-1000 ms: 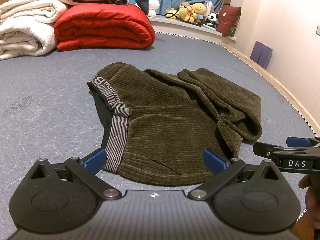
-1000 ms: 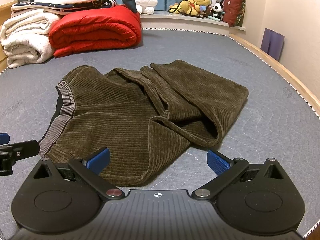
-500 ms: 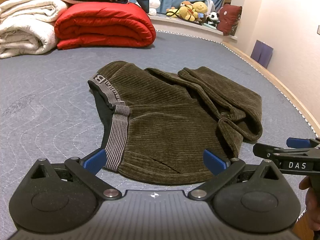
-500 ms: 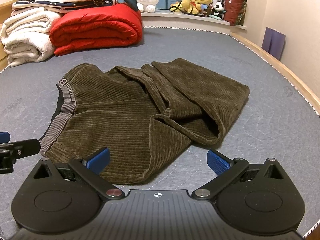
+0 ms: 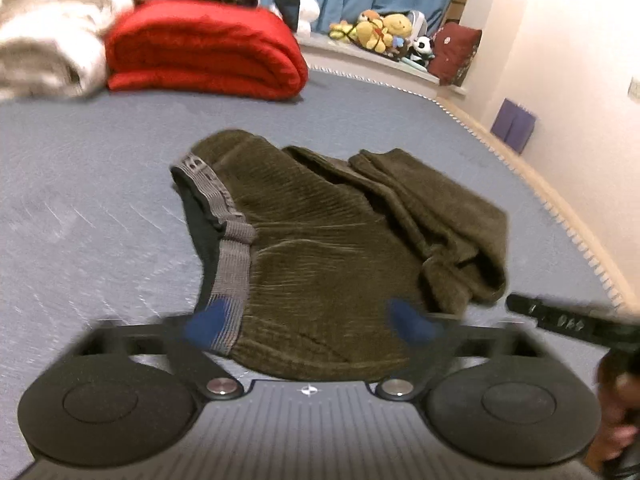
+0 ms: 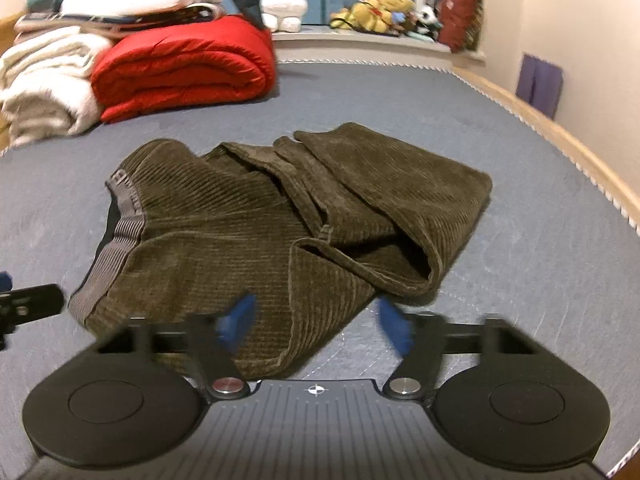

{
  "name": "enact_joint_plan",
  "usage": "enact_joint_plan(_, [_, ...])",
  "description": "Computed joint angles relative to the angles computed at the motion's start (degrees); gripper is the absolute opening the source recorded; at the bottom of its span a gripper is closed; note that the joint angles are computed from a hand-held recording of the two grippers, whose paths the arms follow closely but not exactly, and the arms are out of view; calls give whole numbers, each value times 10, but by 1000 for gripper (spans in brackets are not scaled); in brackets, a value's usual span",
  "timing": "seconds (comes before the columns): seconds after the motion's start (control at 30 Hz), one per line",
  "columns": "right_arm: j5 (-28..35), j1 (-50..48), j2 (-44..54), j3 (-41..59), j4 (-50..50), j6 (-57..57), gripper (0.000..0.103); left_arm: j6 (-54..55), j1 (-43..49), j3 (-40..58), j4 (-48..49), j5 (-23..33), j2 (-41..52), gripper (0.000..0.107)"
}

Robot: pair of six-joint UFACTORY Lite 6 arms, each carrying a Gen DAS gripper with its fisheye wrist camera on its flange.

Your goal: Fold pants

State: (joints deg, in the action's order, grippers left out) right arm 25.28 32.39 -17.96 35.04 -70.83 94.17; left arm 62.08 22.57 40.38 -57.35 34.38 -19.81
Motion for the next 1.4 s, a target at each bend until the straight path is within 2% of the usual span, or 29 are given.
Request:
enact_joint_plan(0.03, [-12,-16,2,2,7,0,44,-17,16,47,14,28,43,22])
enact_joint_plan(0.07, [-26,-35,5,5,16,0,42,-21,27,85,18,44,76,11])
enact_joint_plan(0.23, [-101,-90,35,16,-1,-6,43,81,73,214,-61,56,214,11])
enact_joint_plan(0.3, [-130,-104,62,25,13,-39,60,119,85,241,-85,54,277,11])
enact_joint_plan(0.33, [-133,-105,74,28,-2,-27,62,106,80,263,-65,45,311,11])
enact_joint_plan(0.47, [-158,-122,148,65,-26,-9,72,42,73,362,-20,51,450,15])
enact_joint_plan(0.53, [-160,-122,191,89,-29,-2,75,1,72,417,-6,68,513,26])
enact_joint_plan(0.6, [-157,-117,228,112,-30,1,78,-19,73,462,1,86,564,50])
enact_joint_plan(0.7, [-144,-104,299,162,6,-32,83,-42,61,490,1,56,606,52])
enact_joint_plan(0.83, [-113,-96,375,218,66,-79,83,-51,46,540,-34,79,663,52])
enact_joint_plan(0.93, [-91,-101,410,248,86,-75,77,12,10,507,-71,20,651,57])
enact_joint_plan(0.97, [-91,-104,413,250,74,-55,73,30,3,499,-86,9,649,61])
enact_joint_plan(1.03, [-88,-110,407,250,54,-22,54,60,-8,482,-116,-14,642,61])
enact_joint_plan(1.07, [-93,-115,402,247,55,-19,39,73,-12,475,-124,-27,638,57])
enact_joint_plan(1.1, [-99,-119,395,241,60,-18,28,82,-16,463,-125,-43,629,43])
enact_joint_plan(1.13, [-108,-125,382,230,68,-22,25,86,-16,455,-123,-51,621,38])
enact_joint_plan(1.17, [-116,-130,371,219,67,-23,18,83,-12,451,-120,-50,616,23])
enact_joint_plan(1.2, [-125,-135,358,204,43,-2,14,78,-4,450,-117,-39,611,20])
enact_joint_plan(1.33, [-142,-131,267,120,-106,114,9,151,21,394,-142,-7,539,16])
enact_joint_plan(1.4, [-145,-119,226,93,-150,122,8,184,37,353,-147,7,486,16])
